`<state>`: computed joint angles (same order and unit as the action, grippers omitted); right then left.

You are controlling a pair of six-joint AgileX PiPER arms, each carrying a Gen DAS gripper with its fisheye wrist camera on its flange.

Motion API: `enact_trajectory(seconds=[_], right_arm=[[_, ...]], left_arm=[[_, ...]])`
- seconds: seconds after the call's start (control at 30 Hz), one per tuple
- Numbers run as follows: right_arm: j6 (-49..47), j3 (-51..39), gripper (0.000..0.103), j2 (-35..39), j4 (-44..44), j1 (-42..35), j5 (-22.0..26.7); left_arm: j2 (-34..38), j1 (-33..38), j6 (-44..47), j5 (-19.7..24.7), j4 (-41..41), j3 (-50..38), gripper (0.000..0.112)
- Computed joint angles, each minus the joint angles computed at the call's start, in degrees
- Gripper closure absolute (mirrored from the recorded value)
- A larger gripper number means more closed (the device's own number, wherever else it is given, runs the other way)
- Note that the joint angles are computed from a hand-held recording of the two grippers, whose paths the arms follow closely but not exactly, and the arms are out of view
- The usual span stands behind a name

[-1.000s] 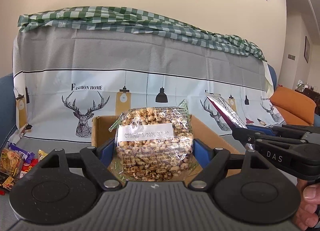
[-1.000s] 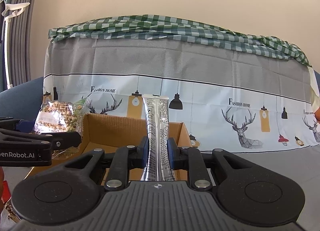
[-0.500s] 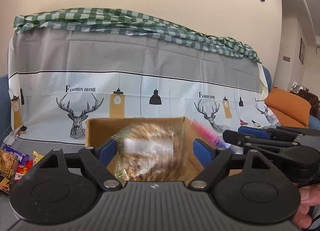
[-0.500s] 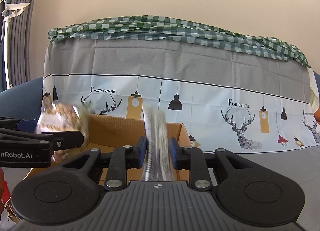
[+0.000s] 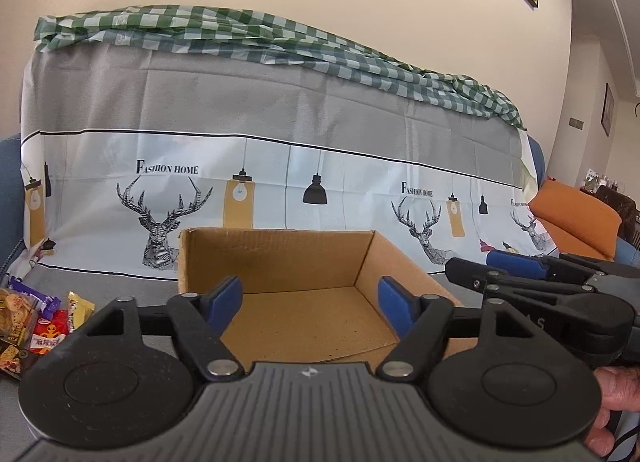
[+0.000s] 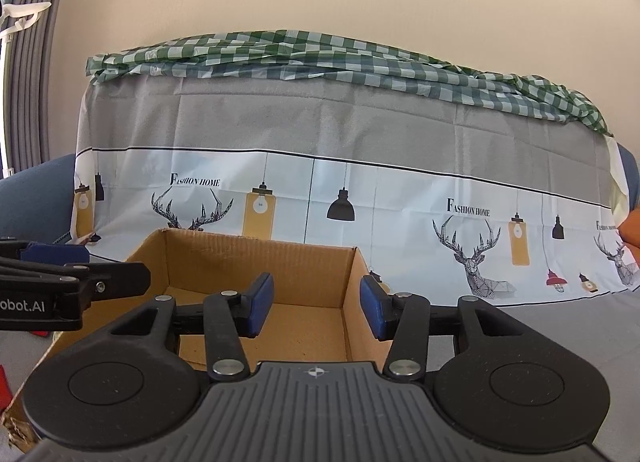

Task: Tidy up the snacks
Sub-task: 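Open both tools to drop the nut cake and silver pouch into the box, then move both tools back toward the snack pile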

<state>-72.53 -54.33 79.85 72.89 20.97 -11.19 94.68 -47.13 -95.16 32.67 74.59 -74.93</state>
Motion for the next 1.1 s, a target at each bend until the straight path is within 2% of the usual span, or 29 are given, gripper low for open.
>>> enact_trajectory(seconds=[0.17,0.23,0.3,0.37,0.43,0.5,0.57,0.67,0.77,0.87,1.1], right_arm=[[0.58,-0.92,0.053,0.44,2.39,2.75,-2.07],[1.6,-1.21,0.053,0.6,2.63,4.4,-3.14],[1.93,-1.52,0.054,0.82,3.53,6.35,-4.13],[3.01,-1.75,0.055,1.08,3.52,8.48,-5.05],[3.29,-2.18,0.062,1.48,4.0,10.86,-6.13],[5.79,-2.3,0.066,1.67,2.43,13.09,-6.71],[6.78,-2.76,0.069,2.14,1.78,15.37,-7.48],[5.65,-4.34,0.07,3.48,3.68,18.68,-8.45],[3.13,-6.19,0.069,5.36,6.05,21.81,-8.75],[1.59,-8.12,0.069,7.55,7.48,24.76,-8.56],[2.98,-14.09,0.069,15.44,6.57,32.12,-10.65]], left_arm=[[-3.97,0.59,2.35,1.64,-1.79,3.7,0.075],[-6.96,1.65,2.91,0.65,-2.64,6.22,0.078],[-9.89,4.27,4.61,-2.55,-5.22,8.2,0.078],[-11.83,7.6,13.11,-4.61,-13.72,7.77,0.078],[-13.63,11.24,22.21,-5.51,-22.39,7.11,0.078],[-15.2,14.44,28.04,-5.46,-26.99,7.12,0.078],[-16.62,18.02,30.41,-6.32,-29.31,8.48,0.078],[-19.02,24.12,29.32,-11.09,-30.6,15.16,0.078],[-17.72,28.81,33.95,-6.8,-38.2,14.98,0.08],[-19.02,36.46,39.62,-11.77,-51.08,16.64,0.079],[-15.78,46.67,51.59,-9.18,-75.5,15.67,0.078]])
